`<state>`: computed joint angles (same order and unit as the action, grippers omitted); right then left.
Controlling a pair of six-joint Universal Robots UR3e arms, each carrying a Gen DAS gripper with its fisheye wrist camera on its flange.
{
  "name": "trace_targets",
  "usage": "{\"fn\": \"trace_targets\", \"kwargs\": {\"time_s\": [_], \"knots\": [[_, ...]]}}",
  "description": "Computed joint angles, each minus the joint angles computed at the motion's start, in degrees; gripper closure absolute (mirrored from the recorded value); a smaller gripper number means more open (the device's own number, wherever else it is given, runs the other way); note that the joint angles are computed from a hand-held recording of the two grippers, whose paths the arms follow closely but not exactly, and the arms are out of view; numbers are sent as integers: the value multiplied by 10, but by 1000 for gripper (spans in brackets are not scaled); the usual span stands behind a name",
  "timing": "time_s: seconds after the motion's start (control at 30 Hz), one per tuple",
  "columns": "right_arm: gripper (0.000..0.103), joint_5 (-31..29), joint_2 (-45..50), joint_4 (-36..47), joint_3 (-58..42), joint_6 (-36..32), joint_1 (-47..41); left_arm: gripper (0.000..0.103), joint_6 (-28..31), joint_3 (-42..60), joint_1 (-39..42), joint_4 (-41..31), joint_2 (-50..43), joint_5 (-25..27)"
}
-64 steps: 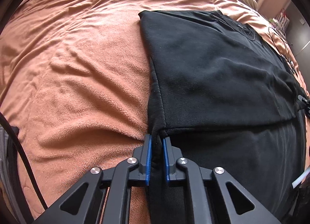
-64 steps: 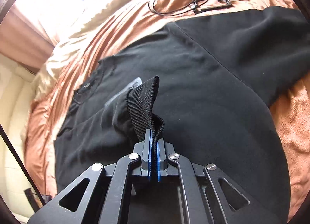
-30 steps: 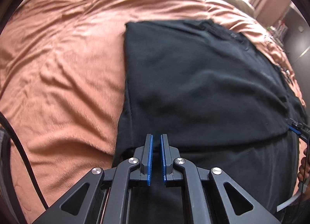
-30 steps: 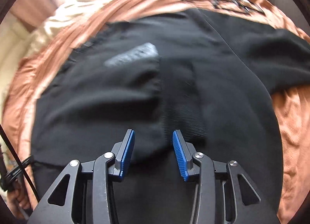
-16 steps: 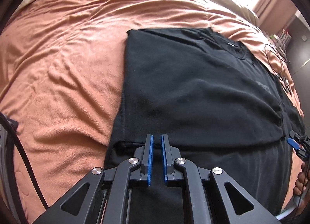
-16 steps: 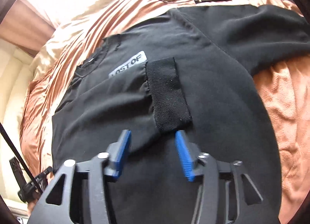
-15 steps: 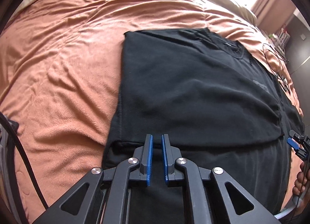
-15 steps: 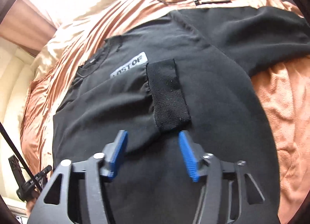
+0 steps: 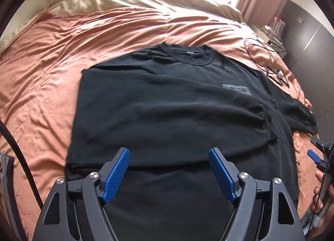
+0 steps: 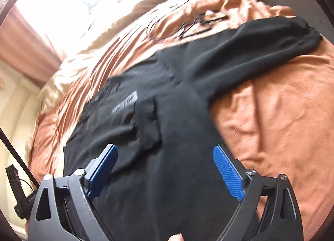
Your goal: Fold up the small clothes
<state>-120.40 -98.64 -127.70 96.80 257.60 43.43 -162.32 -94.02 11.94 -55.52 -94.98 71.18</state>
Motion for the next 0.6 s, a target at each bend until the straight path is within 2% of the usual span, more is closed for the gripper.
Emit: {"fn": "trace_targets", "kwargs": {"time_s": [0.13, 0.33, 0.47, 0.6], "knots": [[6, -34, -43, -2, 46, 23, 7, 24, -38, 16, -57, 24, -18, 4], [6, -68, -164, -65, 198, 70, -8, 23, -91, 70, -143, 59, -81, 11], [6, -60, -240, -128, 300, 98, -41, 23, -123, 115, -195, 76, -133, 13], [6, -51, -283, -164, 354, 95, -72, 24, -152, 175, -244, 80, -191, 21]]}}
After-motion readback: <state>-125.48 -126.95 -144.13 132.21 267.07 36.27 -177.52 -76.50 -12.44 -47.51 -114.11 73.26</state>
